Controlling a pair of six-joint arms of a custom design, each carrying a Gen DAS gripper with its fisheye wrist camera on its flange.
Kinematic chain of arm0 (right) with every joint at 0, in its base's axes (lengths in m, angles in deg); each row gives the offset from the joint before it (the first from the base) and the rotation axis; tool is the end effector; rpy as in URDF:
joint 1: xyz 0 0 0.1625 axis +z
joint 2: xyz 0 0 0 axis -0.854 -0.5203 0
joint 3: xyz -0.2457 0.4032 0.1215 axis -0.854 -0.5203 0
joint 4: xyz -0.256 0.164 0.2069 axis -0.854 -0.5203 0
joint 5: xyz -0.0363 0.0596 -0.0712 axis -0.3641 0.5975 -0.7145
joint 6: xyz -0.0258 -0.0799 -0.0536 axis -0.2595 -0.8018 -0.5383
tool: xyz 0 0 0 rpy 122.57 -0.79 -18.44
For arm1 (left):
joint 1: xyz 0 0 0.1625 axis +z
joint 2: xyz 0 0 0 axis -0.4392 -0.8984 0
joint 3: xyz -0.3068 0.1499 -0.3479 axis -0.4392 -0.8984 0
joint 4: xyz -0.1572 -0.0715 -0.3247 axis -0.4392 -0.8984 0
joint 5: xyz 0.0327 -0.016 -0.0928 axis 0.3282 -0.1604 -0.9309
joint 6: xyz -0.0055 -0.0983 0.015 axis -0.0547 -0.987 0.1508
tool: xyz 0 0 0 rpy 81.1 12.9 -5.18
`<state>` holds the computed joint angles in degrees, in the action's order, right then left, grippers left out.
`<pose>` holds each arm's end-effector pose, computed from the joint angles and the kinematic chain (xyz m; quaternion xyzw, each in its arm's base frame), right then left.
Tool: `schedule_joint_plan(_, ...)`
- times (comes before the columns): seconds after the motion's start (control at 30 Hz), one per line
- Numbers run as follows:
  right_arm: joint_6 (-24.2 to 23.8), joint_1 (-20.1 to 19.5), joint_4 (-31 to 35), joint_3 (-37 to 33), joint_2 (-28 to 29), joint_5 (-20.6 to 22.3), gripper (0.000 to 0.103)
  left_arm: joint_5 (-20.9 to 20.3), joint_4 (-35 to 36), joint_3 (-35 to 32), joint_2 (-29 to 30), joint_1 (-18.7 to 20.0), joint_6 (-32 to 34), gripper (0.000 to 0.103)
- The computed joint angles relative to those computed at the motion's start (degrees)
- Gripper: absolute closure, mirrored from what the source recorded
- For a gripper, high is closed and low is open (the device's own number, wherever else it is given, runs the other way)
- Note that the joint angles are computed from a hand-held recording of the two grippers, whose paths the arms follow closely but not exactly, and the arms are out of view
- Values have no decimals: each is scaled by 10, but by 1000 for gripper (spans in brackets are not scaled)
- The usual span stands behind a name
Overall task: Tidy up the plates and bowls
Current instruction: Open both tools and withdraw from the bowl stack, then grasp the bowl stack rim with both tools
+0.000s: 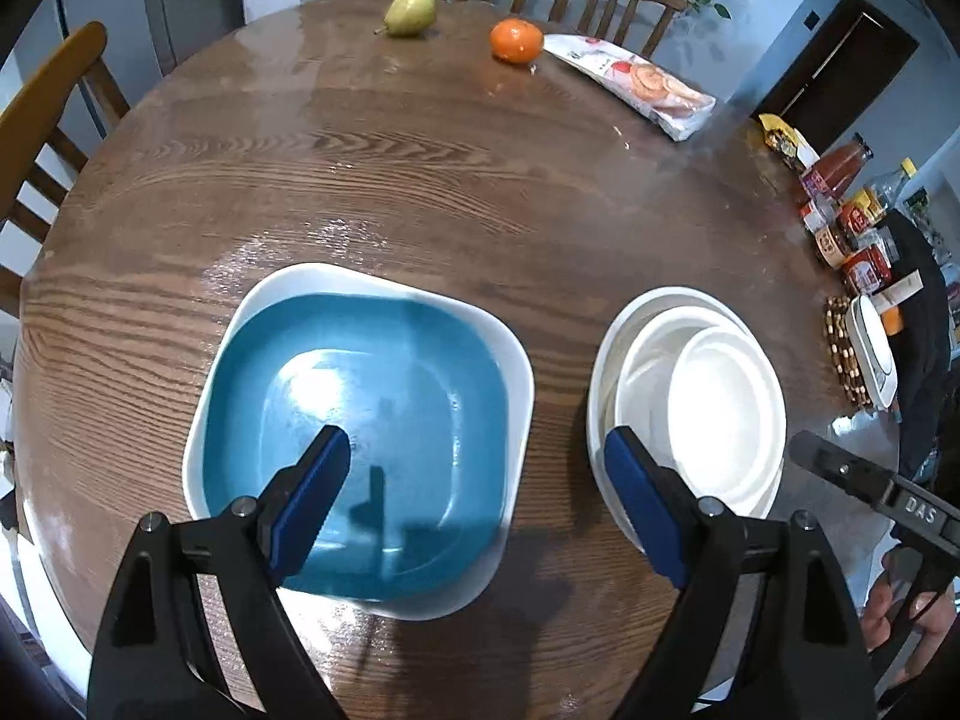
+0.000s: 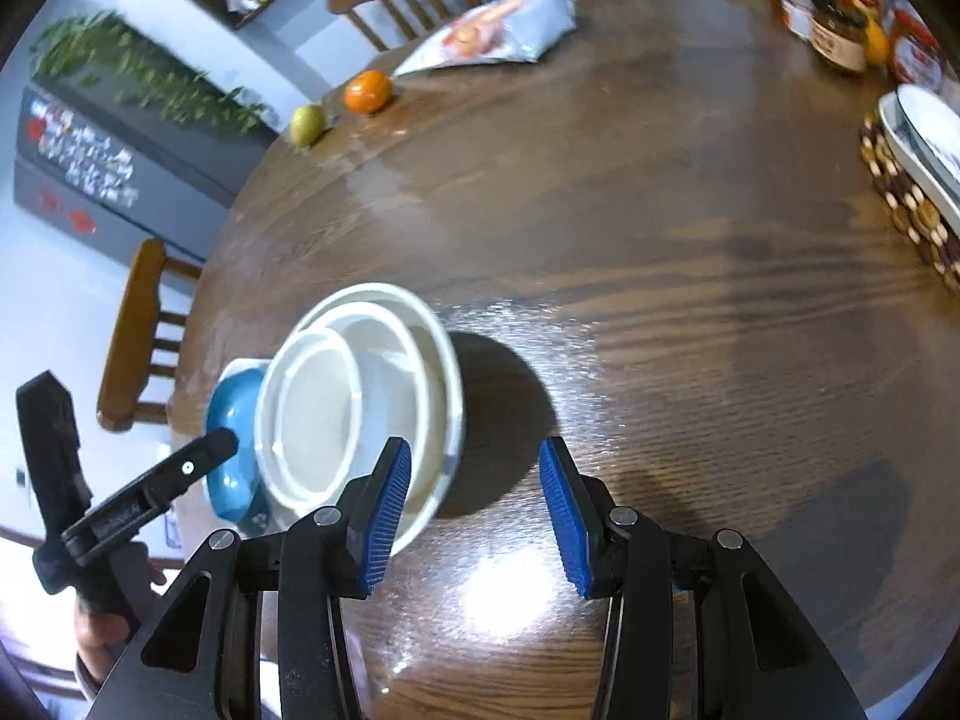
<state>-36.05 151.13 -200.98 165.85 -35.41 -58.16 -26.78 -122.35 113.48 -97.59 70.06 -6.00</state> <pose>0.1201 -0.4200 0.1493 0.0122 -0.9643 0.2123 0.1577 -0.1582 -0.4251 0.1187 0.0741 0.9394 -0.1936 0.2730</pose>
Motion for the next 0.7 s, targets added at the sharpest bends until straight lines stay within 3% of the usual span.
schedule_joint_plan(0.57, -7, 20, 35, -38, 23, -69, 58, 17, 59, -36, 27, 12, 39, 19)
schedule_joint_plan(0.67, -12, 18, 39, -41, 24, -68, 58, 17, 63, -41, 31, 13, 44, 24)
schedule_joint_plan(0.7, -13, 18, 43, -43, 24, -68, 58, 16, 61, -43, 32, 12, 49, 30)
